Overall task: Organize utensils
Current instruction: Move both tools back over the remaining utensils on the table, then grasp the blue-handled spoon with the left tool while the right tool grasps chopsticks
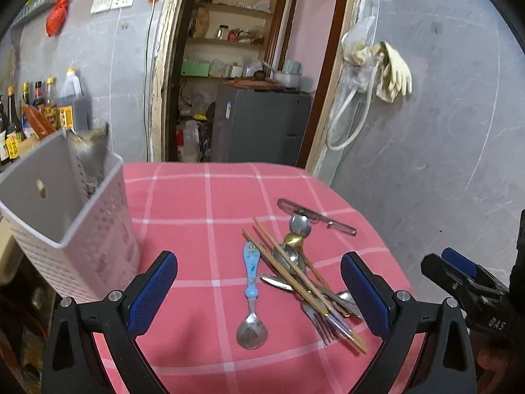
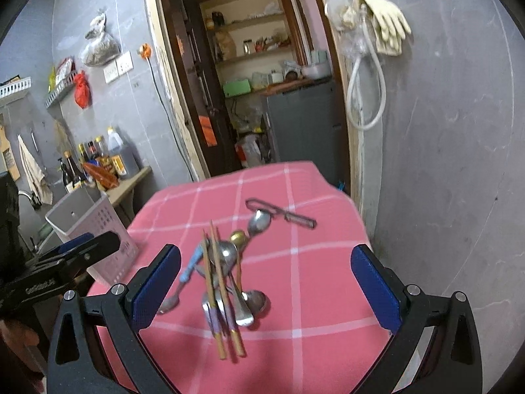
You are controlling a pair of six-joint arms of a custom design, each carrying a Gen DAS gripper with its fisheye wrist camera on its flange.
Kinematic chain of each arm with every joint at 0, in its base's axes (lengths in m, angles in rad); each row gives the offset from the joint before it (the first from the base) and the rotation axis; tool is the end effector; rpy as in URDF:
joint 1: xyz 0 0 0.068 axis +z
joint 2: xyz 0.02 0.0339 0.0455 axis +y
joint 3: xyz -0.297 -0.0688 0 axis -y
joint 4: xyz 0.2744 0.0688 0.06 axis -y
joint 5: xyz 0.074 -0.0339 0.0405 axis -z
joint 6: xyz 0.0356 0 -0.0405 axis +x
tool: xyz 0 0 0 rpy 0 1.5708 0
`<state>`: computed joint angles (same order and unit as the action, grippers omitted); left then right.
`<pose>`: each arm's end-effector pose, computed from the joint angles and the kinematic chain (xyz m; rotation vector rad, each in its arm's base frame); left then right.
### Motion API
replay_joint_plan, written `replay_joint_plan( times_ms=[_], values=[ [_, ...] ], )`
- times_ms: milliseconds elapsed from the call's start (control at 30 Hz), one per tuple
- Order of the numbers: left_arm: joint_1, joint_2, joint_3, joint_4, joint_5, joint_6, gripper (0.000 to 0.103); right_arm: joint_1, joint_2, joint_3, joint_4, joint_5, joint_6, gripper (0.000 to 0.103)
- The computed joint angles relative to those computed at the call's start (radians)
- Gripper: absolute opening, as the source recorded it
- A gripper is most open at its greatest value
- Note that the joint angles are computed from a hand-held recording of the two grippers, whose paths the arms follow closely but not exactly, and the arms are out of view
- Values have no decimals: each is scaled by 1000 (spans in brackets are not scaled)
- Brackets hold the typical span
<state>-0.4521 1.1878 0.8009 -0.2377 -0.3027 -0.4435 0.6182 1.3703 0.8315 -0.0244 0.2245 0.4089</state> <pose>0.2505 -0.1099 0.2779 -0.1595 2.1628 -0.1819 0.2646 0.1785 0.2572 -0.0911 2.1385 0.3688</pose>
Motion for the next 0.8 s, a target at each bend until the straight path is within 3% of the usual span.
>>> replay_joint_plan(
  times_ms=[233, 300, 533, 800],
  values=[
    [59, 137, 21, 47, 77, -27, 100, -80, 113, 31, 31, -158, -44, 101],
    [73, 166, 26, 58, 92, -32, 95, -96, 149, 52, 33, -197, -55, 100],
    [121, 268, 69, 52, 171, -38, 71, -105, 289, 153, 23, -302, -76, 70],
    [177, 349, 115, 24, 293, -29, 43, -62, 409, 267, -44, -369, -150, 46]
  ],
)
